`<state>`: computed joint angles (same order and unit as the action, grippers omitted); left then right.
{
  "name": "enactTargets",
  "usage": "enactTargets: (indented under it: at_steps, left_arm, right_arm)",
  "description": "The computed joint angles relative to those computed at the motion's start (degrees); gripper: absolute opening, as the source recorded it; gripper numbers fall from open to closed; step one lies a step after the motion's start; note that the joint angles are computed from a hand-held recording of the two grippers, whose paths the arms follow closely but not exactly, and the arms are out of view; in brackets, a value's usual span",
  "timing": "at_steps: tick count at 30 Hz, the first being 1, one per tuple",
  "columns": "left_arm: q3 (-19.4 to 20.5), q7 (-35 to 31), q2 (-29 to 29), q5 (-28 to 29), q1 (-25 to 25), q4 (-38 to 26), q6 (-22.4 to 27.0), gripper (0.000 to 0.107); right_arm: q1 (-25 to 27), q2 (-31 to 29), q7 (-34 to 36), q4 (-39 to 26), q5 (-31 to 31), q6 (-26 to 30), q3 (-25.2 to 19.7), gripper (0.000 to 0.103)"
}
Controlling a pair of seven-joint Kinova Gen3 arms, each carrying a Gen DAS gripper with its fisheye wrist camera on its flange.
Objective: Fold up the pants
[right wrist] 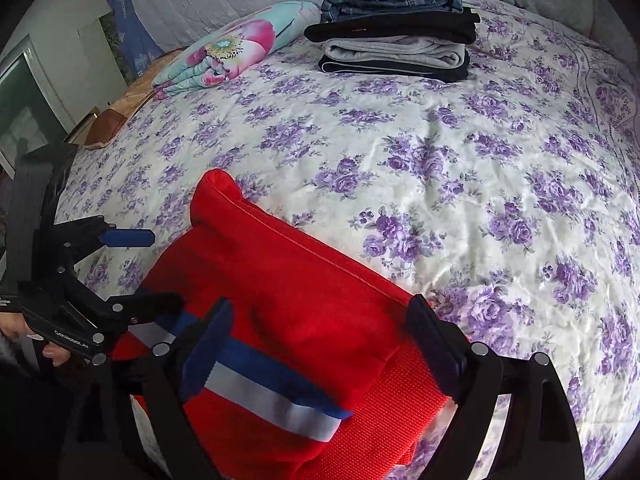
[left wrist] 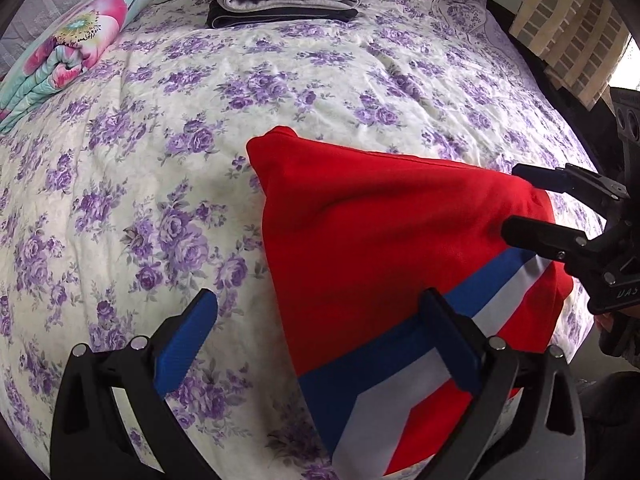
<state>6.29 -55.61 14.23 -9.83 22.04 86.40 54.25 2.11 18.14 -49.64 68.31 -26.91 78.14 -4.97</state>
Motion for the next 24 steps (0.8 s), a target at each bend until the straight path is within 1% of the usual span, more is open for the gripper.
enactTargets:
  at_steps: [6,9,12,14,17,19,22,24]
  left_arm:
    - [-0.4,2.3,0.5,-1.6,1.0,-0.7,0.9,0.099]
    - [-0.6,4.4,0.7,-3.3,2.0,-1.3,2.0,0.099]
    - [-0.2,4.0,-0.8,-2.8,1.7,-0.1,2.2,0.098]
    - [0.2,3.8,-2.5,-2.0,1.3,1.9,1.9,0.098]
    - [0.9,3.3,-5.2,0.8,-0.1,5.5,0.9,0.098]
    - [1.3,2.3,-6.5,3.1,-1.2,7.7,-0.3,0.098]
    - [1.7,2.7,-7.2,4.5,-2.0,9.7,-1.9,0.098]
    - [1.6,1.9,-6.8,7.6,-3.4,10.9,-3.1,0.099]
  right_arm:
    - [1.8,1.3,-0.1,-2.2,-2.7,2.9,-0.1,0.09]
    - [3.9,1.3,0.1,-3.2,-6.0,4.0,-0.4,0.09]
    - [6.5,1.7,3.6,-4.7,-10.9,6.9,-1.5,0.09]
    - [6.7,1.7,6.6,-5.6,-12.3,8.5,-2.3,0.09]
    - [4.1,1.8,9.2,-6.3,-11.1,9.1,-2.8,0.09]
    - [2.1,2.3,9.1,-6.5,-10.7,8.7,-3.1,0.09]
    - [-2.1,2.2,7.7,-6.2,-8.0,5.6,-3.2,0.09]
    - [-5.6,2.6,5.8,-6.6,-4.7,2.8,-3.1,0.09]
